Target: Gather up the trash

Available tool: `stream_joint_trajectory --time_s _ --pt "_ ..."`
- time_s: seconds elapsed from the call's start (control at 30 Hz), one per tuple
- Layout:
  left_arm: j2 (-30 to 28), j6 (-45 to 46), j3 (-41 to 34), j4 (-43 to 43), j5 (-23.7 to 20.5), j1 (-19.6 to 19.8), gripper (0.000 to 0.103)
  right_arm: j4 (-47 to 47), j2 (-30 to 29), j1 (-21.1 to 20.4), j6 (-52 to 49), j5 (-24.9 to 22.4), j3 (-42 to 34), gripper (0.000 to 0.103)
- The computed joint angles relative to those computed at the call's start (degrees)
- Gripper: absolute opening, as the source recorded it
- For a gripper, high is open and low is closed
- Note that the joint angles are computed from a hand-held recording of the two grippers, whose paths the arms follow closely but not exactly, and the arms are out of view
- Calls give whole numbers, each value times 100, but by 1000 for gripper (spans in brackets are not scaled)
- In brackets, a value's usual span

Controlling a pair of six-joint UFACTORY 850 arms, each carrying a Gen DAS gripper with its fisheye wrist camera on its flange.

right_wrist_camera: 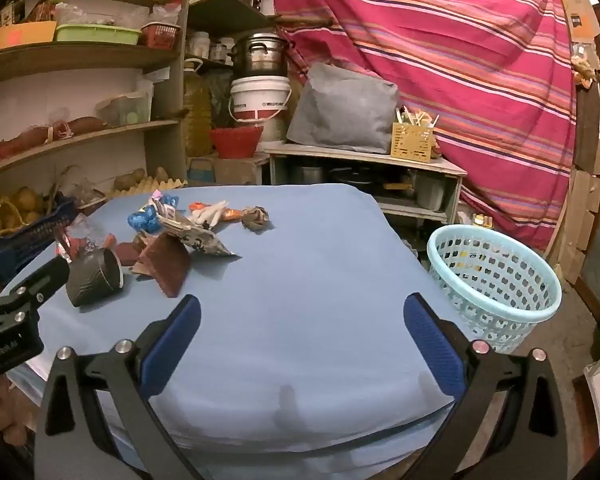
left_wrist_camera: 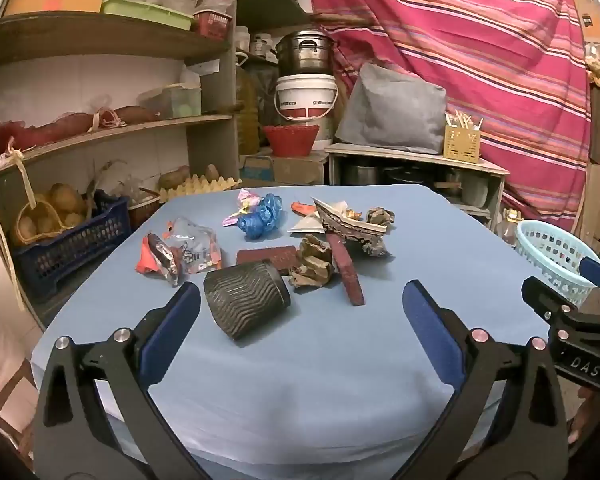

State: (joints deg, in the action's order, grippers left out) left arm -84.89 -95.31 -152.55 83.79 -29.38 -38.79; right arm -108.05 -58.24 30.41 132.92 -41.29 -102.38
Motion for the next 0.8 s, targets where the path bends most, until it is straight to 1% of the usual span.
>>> stream_joint_trajectory --time_s 0.13,0.2,0.23,0.3,0.37,0.67,0.8 --pt "-11 54 -23 -48 3 1 98 6 -14 12 11 -3 -35 99" --pt "43 -51 77 54 1 0 98 -70 48 -21 121 34 88 99" --pt "-43 143 -86 -125 -9 0 98 -80 68 -16 134 8 124 99" --pt "-50 165 -98 -138 -14 0 98 104 -44 26 -78 19 -109 99" --pt "-59 187 -115 -156 -9 3 98 -27 37 -1 90 34 37 99" --pt "-56 181 -108 -133 -23 -2 98 55 7 27 -20 -17 -52 99" --pt "-63 210 -122 -157 -24 -2 98 -16 50 14 63 -16 30 99"
